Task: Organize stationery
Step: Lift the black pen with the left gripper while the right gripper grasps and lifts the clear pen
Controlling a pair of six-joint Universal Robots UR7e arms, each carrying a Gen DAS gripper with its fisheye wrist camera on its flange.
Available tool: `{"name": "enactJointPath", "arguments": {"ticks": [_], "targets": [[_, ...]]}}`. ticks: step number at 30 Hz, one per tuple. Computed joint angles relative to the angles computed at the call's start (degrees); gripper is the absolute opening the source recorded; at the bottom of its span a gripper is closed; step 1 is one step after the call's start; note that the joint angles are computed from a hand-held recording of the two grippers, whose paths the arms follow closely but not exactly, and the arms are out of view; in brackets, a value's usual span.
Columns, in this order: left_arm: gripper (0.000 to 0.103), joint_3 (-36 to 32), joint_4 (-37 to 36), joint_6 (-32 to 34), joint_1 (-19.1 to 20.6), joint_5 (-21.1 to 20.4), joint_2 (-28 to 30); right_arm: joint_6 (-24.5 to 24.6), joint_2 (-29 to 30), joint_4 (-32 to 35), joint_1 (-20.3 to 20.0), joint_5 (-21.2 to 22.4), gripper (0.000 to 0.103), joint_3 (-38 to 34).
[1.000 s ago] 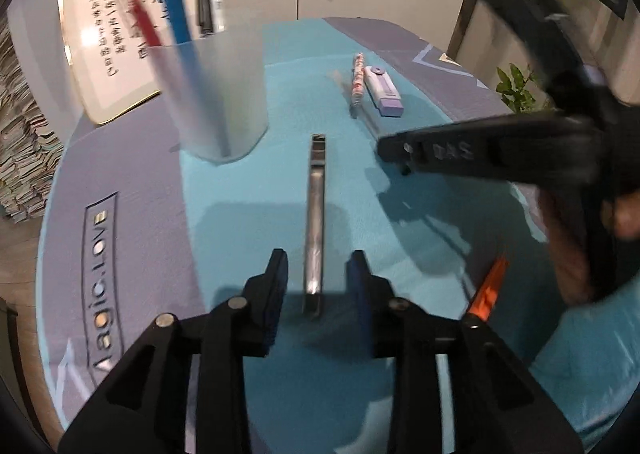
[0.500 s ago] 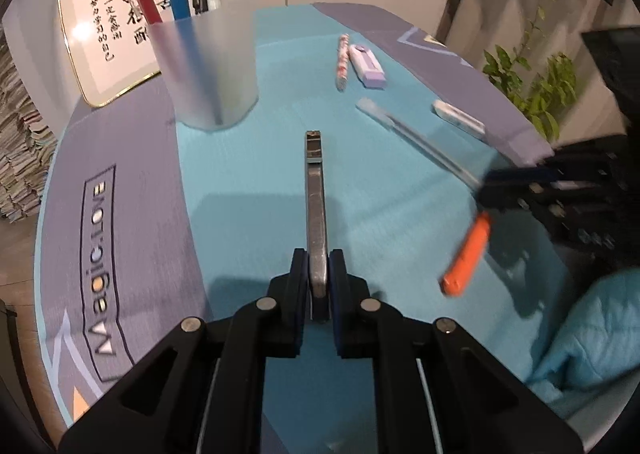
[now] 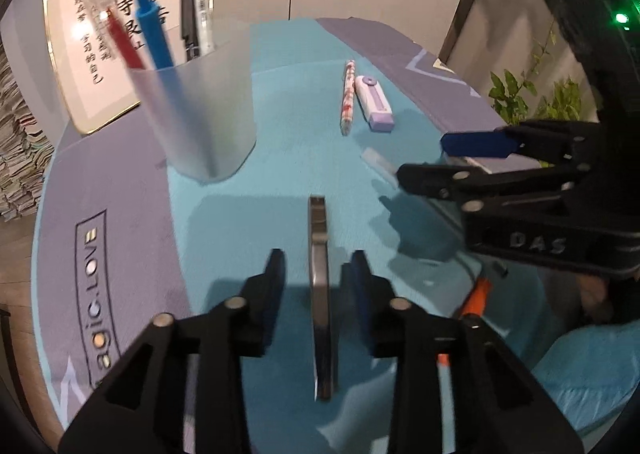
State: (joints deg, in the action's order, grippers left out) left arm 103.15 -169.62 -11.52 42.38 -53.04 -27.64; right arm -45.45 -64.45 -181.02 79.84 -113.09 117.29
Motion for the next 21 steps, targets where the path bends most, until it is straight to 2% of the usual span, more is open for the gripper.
{"name": "enactJointPath", "arguments": {"ticks": [4, 16, 19, 20, 21], "targets": [[0.035, -1.9, 0.5, 1.1, 0.3, 0.9, 1.4, 1.2, 0.7, 2.8, -0.2, 0.2, 0.041, -1.6], [0.033, -5.6, 1.7, 2.9, 1.3, 1.0, 3.7, 1.0, 3.7, 6.0, 0.0, -1.3, 0.041, -4.8], [0.027, -6.1, 0.6, 4.5, 1.0, 2.8, 4.7, 0.2, 4.2, 4.5, 0.3, -2.1, 0.041, -4.5], [0.019, -6.2, 0.2, 4.9, 0.9, 3.3, 5.0, -0.1, 4.4, 4.0, 0.4, -2.3, 0.038, -4.5], [0.012, -6.2, -0.1, 5.3, 0.9, 3.3, 5.1, -0.6, 4.6, 3.0, 0.5, -2.5, 0.027, -4.4]]}}
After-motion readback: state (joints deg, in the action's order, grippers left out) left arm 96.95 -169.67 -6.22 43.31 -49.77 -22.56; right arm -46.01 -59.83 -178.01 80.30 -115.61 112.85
